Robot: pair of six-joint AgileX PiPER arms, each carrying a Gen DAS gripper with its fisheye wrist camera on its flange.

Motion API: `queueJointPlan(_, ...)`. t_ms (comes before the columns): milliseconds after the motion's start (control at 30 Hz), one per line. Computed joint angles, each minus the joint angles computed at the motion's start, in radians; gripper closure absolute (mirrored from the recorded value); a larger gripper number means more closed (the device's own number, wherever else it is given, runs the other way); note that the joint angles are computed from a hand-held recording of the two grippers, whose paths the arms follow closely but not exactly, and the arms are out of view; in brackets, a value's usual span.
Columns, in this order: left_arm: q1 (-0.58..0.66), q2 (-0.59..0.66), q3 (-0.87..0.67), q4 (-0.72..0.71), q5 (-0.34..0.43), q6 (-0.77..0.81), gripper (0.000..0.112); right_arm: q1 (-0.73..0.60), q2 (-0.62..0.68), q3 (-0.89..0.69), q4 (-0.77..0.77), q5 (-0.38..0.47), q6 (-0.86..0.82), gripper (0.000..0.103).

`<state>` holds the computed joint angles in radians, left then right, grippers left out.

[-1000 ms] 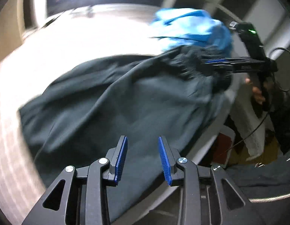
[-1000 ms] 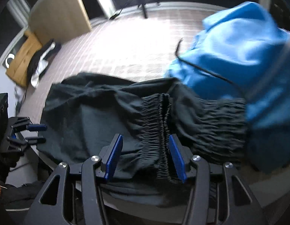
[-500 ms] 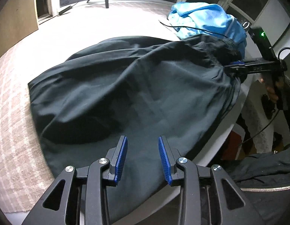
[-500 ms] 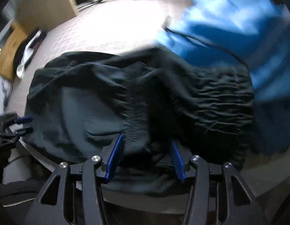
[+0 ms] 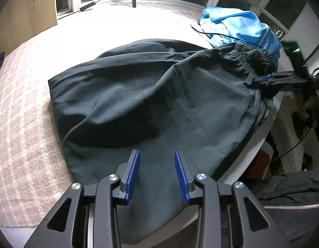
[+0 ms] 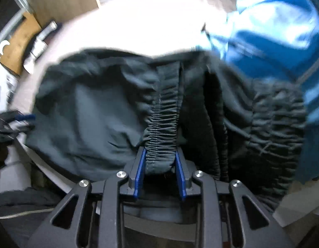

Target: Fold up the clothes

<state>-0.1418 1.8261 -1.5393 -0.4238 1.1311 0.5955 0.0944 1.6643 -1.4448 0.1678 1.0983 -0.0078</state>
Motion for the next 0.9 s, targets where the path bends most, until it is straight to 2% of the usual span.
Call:
queueJointPlan(100, 0.017, 0.004, -0.003, -0.007, 0.004, 0.001, 0.078, 0.019, -0.063, -0.044, 0.055, 0.006, 0.009, 0.077)
queueJointPlan(167, 0.026, 0.011, -0.010, -0.009, 0.010, -0.001, 0.078, 0.049, -0.112, -0.058, 0.034, 0.019, 0.021, 0.077)
queueJointPlan(300, 0.022, 0.020, -0.012, -0.008, 0.009, 0.006, 0.077, 0.043, -0.173, -0.007, -0.128, 0.054, 0.092, 0.077)
queueJointPlan(433, 0.009, 0.026, -0.035, 0.005, 0.021, 0.017, 0.077, 0.000, -0.127, 0.042, -0.151, 0.072, 0.086, 0.075)
queueJointPlan(567, 0.004, 0.036, -0.105, 0.022, 0.042, 0.028, 0.077, 0.015, -0.126, 0.003, -0.149, 0.113, 0.075, 0.064)
queueJointPlan(667, -0.009, 0.071, -0.179, 0.036, 0.051, 0.032, 0.076, -0.006, -0.155, -0.059, -0.111, 0.114, 0.033, 0.063)
queueJointPlan(767, -0.027, 0.114, -0.238, 0.040, 0.064, 0.045, 0.076, -0.037, -0.121, -0.124, -0.066, 0.111, -0.013, 0.063)
queueJointPlan(900, -0.047, 0.156, -0.277, 0.070, 0.079, 0.030, 0.076, -0.015, -0.046, -0.159, -0.108, 0.097, -0.044, 0.063)
